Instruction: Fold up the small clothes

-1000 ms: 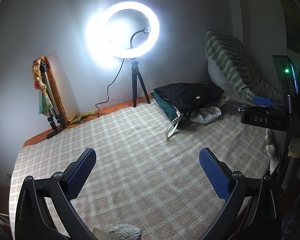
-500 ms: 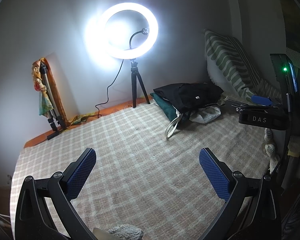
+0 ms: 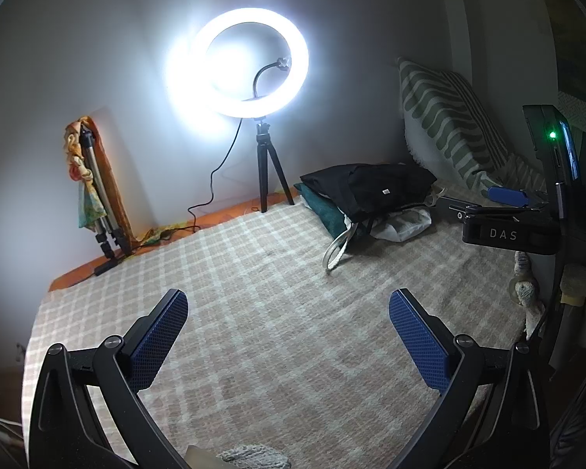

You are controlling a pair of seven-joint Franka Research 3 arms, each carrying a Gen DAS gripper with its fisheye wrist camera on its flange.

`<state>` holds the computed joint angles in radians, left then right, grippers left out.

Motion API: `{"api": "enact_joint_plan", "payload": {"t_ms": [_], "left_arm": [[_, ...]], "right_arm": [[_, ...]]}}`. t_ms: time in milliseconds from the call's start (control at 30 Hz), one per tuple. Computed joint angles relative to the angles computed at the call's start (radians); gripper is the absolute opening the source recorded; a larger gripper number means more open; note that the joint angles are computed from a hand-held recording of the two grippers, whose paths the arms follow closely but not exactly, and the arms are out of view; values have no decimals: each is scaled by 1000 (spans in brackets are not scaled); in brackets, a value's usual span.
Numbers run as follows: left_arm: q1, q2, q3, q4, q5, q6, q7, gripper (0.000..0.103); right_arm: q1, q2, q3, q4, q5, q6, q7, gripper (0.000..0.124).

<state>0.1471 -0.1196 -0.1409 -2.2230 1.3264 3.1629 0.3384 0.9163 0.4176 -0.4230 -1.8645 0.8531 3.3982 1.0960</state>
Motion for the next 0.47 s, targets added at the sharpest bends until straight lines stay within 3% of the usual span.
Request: {"api": "enact_joint_plan", "payload": {"t_ms": [233, 367, 467], "left_arm": [[-3, -3, 4, -16, -70, 0, 67, 103], [17, -13, -11, -16, -16, -1, 5, 103], [9, -17, 0, -26, -57, 6, 43, 103]], "right_arm": [[-5, 2, 4, 3, -29, -13, 16, 103], [-26, -1, 19, 1, -62, -19, 38, 103], [-24, -1, 15, -3, -77, -19, 54, 103]]}}
